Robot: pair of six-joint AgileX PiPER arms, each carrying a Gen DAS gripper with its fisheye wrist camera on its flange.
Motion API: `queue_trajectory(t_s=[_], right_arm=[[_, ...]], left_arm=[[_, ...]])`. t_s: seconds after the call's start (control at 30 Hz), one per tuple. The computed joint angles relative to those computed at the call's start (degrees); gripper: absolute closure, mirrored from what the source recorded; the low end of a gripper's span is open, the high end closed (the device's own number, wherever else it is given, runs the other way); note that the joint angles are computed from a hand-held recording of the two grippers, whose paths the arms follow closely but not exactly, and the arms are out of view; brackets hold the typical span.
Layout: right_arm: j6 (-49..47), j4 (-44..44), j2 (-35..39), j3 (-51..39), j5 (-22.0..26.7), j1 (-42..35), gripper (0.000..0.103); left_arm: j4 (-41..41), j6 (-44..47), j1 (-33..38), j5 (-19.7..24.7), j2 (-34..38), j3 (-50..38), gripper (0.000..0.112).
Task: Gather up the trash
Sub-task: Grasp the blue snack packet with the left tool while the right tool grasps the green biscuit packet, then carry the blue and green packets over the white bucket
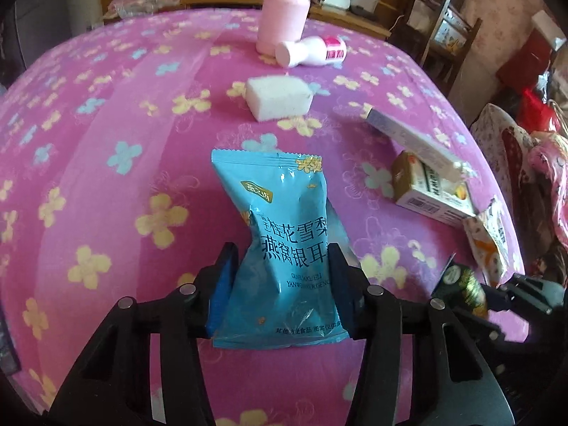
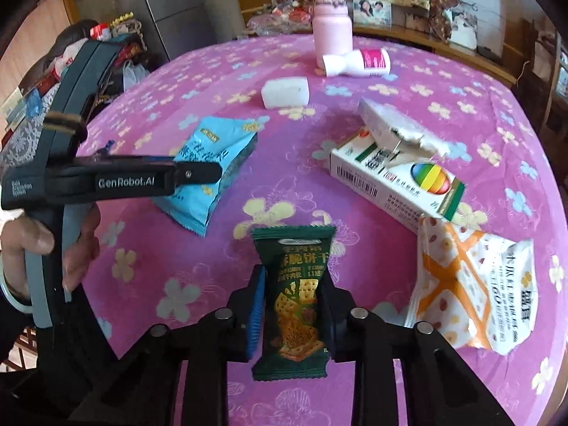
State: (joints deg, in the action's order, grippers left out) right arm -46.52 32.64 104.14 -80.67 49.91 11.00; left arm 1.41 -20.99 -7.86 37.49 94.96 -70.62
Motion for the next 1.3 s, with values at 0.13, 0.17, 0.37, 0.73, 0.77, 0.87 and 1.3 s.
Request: queue_trajectory(t_s=[0.13,0.17,0.37,0.73,0.77,0.87,1.3], right_arm=[[-1.0,2.3,-4.1,2.6,-0.8,-1.3,0.077],[-1.1,3.0,-5.0,2.9,-0.7,-1.8,0.077],[-0.2,4.1,-8.4,4.3,-0.8,-3.7,0.077],[-1.7,7.8,-13.2,6.5,1.0,-11.4,0.077],[-2.1,8.1,-13.5,6.6,1.2,-12.3,0.077],[-3.1,9.0,-14.3,6.8,2.3,-15.7,0.077],[-6.9,11.2,-14.6,5.8,6.8,-30.2,0.077]], left_arm=[[2.7,-2.6,-1.9,0.4,-3.0,0.8,0.064],[3.4,-3.4,-2.5,0.6,-3.7,0.8,0.064],[7.6,-8.5,-7.5,1.8,-6.3,-0.1,0.064],[12.9,-14.5,-17.1,3.8,-4.5,-5.1,0.064],[13.2,-14.7,-17.8,3.9,-4.1,-5.7,0.064],[13.9,-15.4,-20.6,4.8,-2.0,-8.7,0.064],[13.8,-13.2,-30.0,9.8,10.7,-26.6,0.064]])
